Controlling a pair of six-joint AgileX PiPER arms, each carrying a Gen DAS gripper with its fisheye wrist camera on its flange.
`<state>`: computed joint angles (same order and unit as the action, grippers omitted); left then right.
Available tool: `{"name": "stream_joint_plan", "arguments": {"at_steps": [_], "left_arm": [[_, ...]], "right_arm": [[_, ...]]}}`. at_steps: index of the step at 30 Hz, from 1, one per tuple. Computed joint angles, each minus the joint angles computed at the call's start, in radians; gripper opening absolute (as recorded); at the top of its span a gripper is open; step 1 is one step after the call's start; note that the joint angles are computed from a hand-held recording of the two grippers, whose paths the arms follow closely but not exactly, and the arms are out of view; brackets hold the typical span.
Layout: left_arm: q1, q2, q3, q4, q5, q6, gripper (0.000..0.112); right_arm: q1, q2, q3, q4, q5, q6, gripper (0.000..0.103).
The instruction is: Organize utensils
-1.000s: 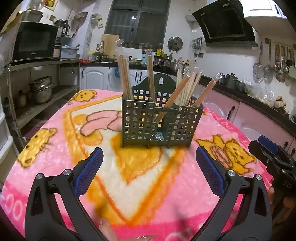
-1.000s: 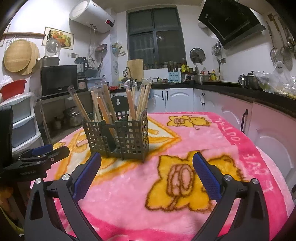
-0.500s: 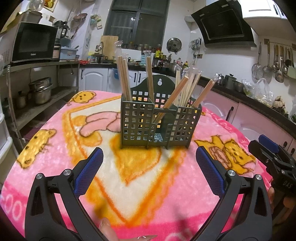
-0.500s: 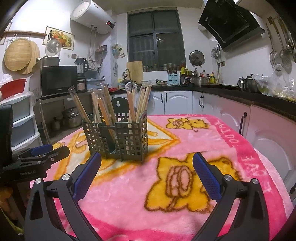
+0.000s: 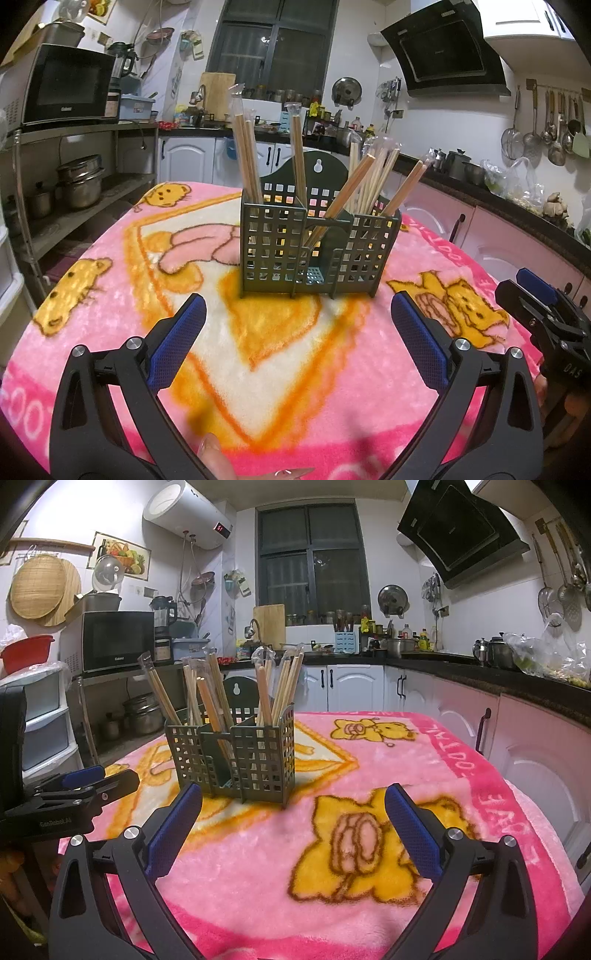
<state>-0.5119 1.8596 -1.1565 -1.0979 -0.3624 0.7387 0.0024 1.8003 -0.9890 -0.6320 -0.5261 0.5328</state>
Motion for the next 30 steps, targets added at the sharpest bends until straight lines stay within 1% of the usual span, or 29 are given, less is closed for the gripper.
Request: {"name": "stream_joint_plan", "arguments": {"at_steps": [22, 28, 30], "left_arm": [[0.001, -0.003, 0.01, 0.02, -0.003, -0.02, 0.092], [0.007, -0.008, 0.015, 0.091, 0.006, -0.095, 0.092], [0.007, -0.007, 0.01, 0.086, 0.007, -0.097, 0.092]], "right_arm": [[-0.001, 0.0, 0.001, 0.001, 0.0, -0.002, 0.096], [-0.006, 0.003, -0.01, -0.021, 0.008, 0.018, 0.096], [-0.011, 0.006, -0.019, -0.026, 0.013, 0.024, 0.096]]}}
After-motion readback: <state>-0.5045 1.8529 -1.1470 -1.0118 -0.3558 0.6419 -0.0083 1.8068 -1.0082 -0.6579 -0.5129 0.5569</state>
